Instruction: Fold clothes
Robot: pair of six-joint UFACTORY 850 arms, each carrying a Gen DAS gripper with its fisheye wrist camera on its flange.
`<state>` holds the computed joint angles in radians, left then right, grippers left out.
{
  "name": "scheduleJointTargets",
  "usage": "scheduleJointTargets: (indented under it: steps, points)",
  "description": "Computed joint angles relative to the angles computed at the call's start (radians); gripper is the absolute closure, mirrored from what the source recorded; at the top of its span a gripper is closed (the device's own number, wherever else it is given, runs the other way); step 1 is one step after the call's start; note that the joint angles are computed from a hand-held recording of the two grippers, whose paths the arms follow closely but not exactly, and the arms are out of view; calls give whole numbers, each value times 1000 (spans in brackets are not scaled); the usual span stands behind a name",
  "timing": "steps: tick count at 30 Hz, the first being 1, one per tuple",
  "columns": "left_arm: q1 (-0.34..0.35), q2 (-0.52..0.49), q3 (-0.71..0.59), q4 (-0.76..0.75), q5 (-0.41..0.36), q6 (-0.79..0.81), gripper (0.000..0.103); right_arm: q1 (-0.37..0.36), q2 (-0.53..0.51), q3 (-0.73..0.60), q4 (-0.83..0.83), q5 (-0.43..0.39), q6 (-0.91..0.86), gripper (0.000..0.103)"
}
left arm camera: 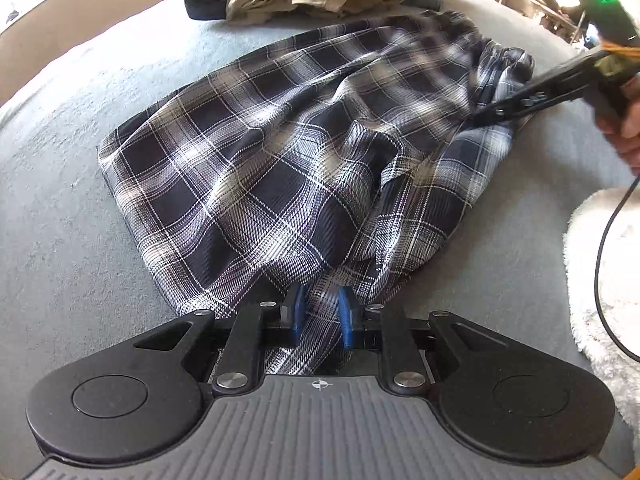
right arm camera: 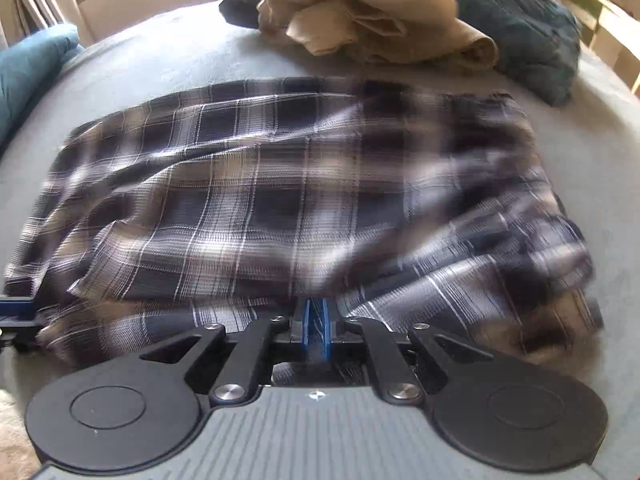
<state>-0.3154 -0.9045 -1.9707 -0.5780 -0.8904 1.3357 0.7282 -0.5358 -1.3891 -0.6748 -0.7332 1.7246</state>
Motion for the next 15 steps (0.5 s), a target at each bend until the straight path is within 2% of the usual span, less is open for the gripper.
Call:
scheduleJointTargets:
  steps: [3,8,11,15]
  points:
    - [-3,6,-7,20,-5,-21,85,2,37,20,-55,-12,44,97]
    - [-8,38,11,-10,3,2,85,-42,43,26,-199,33,80,96]
    - [-19,46,9,-61,-1,24,85,-69,38,23,-228,106,46,96]
    - [-59,2,-40,-98,-13,12,85,-106,19,2,-160,188,-53,96]
